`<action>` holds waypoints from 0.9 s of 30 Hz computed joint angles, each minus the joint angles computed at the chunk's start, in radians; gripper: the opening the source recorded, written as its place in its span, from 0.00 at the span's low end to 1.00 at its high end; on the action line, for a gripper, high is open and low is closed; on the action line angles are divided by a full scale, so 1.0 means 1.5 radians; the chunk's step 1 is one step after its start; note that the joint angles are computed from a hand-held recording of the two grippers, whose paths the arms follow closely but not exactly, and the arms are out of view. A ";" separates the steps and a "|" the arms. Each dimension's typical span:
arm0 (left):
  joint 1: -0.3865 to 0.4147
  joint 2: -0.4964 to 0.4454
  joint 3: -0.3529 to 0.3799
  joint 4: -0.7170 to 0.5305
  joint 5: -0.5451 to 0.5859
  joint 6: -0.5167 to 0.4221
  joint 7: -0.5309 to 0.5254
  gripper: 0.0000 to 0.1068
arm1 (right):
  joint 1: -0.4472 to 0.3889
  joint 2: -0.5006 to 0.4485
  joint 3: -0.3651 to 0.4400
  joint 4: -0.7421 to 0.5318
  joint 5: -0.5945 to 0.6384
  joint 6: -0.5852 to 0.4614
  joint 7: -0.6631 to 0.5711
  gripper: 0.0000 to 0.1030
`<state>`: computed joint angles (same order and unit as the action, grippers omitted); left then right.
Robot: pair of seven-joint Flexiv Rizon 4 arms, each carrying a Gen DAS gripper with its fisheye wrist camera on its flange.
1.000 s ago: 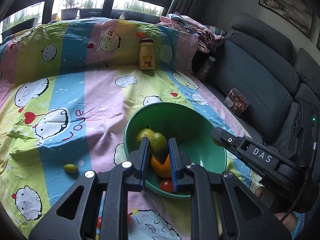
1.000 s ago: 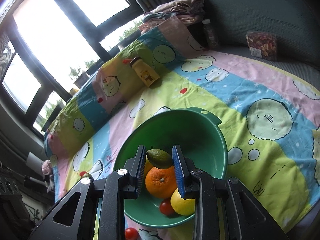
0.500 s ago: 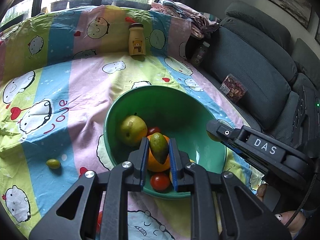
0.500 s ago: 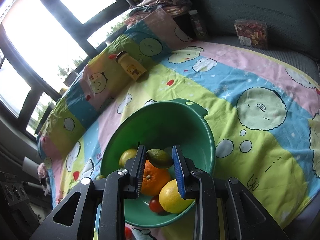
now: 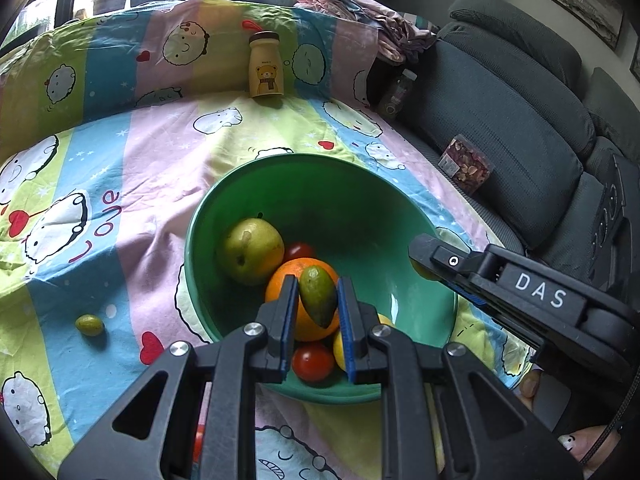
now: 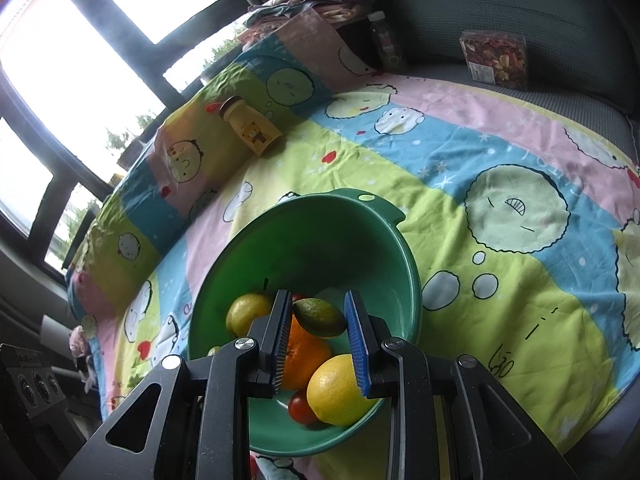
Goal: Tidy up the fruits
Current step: 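Lower the olive into the basin and open the right gripper, then move the open right gripper to the remaining green olive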
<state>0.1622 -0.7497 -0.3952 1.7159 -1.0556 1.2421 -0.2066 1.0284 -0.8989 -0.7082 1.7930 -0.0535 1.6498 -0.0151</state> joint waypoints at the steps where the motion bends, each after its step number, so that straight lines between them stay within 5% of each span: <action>1: -0.001 -0.001 0.002 -0.001 0.001 -0.001 -0.002 0.18 | 0.000 0.000 0.000 0.000 0.000 -0.001 0.000 0.28; 12: 0.005 0.007 -0.012 0.010 -0.029 0.009 0.028 0.18 | 0.004 -0.003 -0.005 -0.005 -0.002 0.001 -0.012 0.28; 17: 0.009 0.028 -0.017 0.024 -0.082 0.010 0.071 0.31 | 0.001 -0.002 0.000 -0.012 -0.008 -0.001 -0.018 0.35; 21: 0.008 0.053 -0.004 0.037 -0.146 0.001 0.115 0.42 | 0.013 -0.008 -0.014 -0.013 -0.005 0.008 -0.019 0.52; 27: -0.001 0.088 0.044 0.056 -0.234 0.004 0.163 0.54 | 0.026 -0.013 -0.022 -0.025 0.003 0.027 -0.046 0.58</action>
<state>0.1604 -0.6171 -0.3291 1.8003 -1.4059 1.2487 0.0379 1.0672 -0.9182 -0.7408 1.7555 -0.0491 1.6897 -0.0841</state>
